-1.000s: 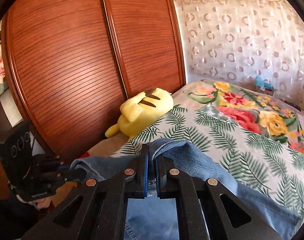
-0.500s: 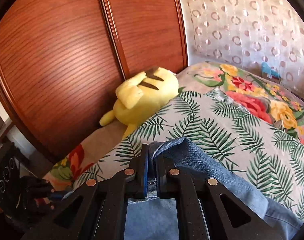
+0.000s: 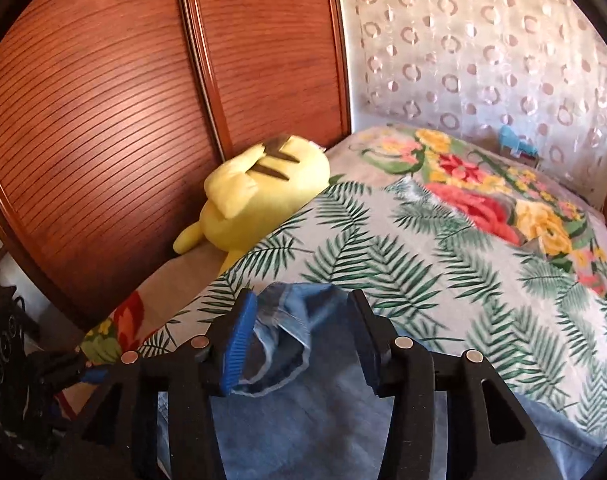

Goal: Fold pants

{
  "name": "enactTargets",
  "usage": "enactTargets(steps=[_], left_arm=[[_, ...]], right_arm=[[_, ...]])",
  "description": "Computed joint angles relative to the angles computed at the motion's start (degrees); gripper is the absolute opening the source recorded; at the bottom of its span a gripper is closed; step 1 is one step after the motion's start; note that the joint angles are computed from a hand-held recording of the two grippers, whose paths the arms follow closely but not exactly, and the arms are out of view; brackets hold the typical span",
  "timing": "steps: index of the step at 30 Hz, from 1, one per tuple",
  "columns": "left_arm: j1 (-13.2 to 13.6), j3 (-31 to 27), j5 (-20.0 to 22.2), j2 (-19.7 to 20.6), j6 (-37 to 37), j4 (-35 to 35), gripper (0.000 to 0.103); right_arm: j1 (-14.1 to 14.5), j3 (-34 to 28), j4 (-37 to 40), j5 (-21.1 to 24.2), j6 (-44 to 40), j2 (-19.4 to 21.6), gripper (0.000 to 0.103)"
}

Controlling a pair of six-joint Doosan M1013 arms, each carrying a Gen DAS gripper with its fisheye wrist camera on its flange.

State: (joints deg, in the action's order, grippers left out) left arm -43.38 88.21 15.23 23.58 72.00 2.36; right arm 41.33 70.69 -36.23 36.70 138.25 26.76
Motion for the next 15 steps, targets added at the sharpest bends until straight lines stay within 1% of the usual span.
enactTargets(steps=[2,4,5,7,9,10,11,15], left_arm=[[-0.17,0.43,-1.49,-0.38,-3.41,3.48,0.043],[-0.3,0.75,-2.79,-0.71,-4.95,5.33,0.043],[-0.31,0.81,-3.22,-0.77,-4.12,4.64,0.043],[-0.27,0.77,-3.9,-0.76,1.36,-0.11,0.042],[-0.24,0.13,-2.99,-0.24,4.87,-3.13,0.037],[-0.26,-0.23,-2.4,0.09,5.84,-4.02,0.036],[-0.25,-0.6,-1.85,0.45,5.68,-3.9,0.036],[-0.17,-2.05,1.03,1.89,1.26,-0.39,0.036]], right_arm=[[0.52,2.98,-5.41,-0.2,5.14,-1.52,0.049],[0.6,6.01,-7.96,-0.75,9.01,-3.01,0.05],[0.61,7.51,-8.71,-0.66,10.58,-3.71,0.05],[0.8,10.1,-10.31,0.53,13.04,-4.69,0.05],[1.02,12.25,-12.09,2.04,15.76,-5.4,0.05],[0.92,13.61,-11.88,2.19,16.96,-5.8,0.05],[0.77,14.7,-11.36,2.04,17.93,-6.12,0.05],[0.75,18.07,-11.22,1.94,22.33,-6.99,0.05]])
